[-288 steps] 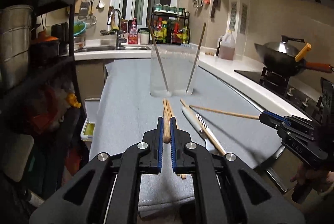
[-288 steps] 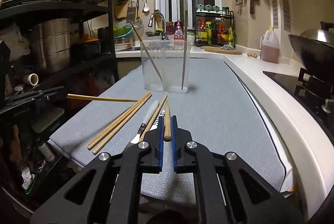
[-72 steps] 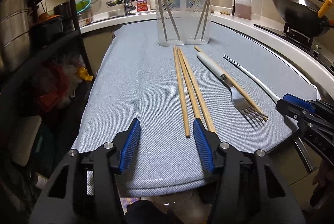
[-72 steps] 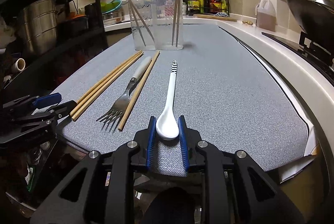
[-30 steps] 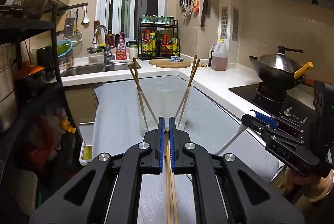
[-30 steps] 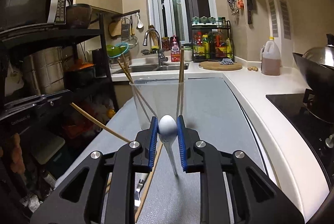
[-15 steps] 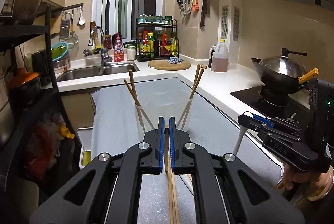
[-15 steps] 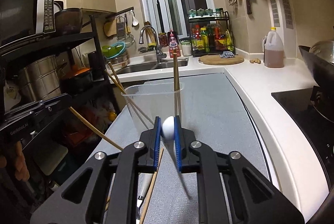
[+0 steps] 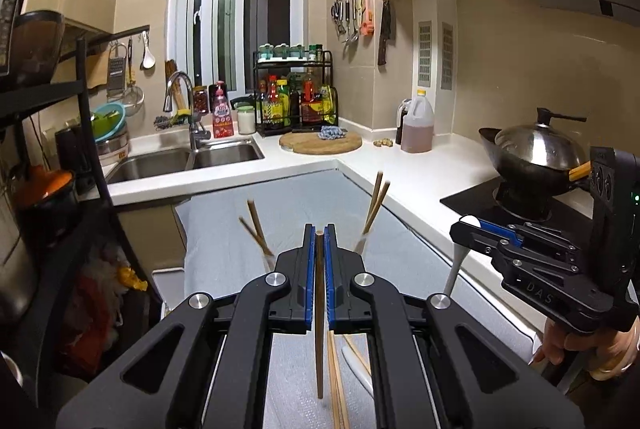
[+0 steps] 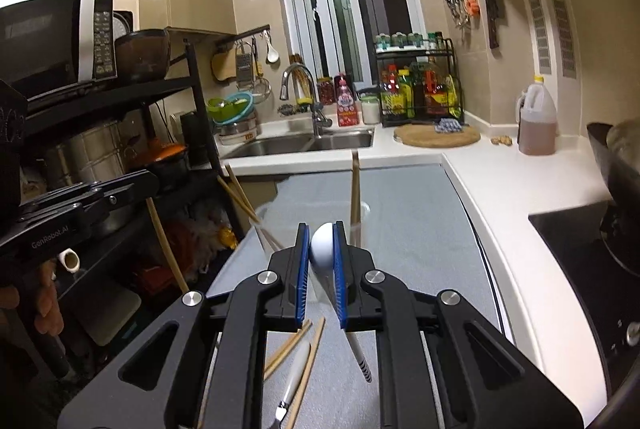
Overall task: Organize utensils
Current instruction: 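Lift the spoon and chopstick and carry them above the container, then open both tools to drop the spoon and chopstick into the container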
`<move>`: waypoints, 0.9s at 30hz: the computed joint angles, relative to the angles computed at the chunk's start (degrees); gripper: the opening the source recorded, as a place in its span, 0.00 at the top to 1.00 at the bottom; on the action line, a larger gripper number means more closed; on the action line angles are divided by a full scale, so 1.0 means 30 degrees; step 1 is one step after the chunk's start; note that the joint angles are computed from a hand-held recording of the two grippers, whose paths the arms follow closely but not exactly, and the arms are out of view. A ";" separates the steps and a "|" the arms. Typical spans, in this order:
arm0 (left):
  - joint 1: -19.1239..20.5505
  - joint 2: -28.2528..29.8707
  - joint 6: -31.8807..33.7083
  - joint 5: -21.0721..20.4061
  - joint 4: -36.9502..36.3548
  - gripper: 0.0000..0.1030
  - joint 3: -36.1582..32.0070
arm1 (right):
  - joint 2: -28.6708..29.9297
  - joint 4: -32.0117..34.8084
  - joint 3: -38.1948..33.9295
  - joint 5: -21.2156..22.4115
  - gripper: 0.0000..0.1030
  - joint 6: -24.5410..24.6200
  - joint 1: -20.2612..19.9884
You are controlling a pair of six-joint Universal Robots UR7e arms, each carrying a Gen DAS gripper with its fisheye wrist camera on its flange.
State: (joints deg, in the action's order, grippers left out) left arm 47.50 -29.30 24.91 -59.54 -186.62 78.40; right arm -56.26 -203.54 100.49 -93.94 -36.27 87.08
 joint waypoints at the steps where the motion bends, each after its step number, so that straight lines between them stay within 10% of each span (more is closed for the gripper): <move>1: -0.0046 0.0018 0.0055 -0.0095 0.0182 0.96 -0.0278 | 0.0000 0.0162 -0.0220 0.0062 0.88 0.0024 0.0126; 27: 0.0437 0.5265 0.2055 -0.1446 0.1575 0.96 -1.1789 | 0.3678 0.3576 -0.9042 0.2034 0.88 0.2038 0.1111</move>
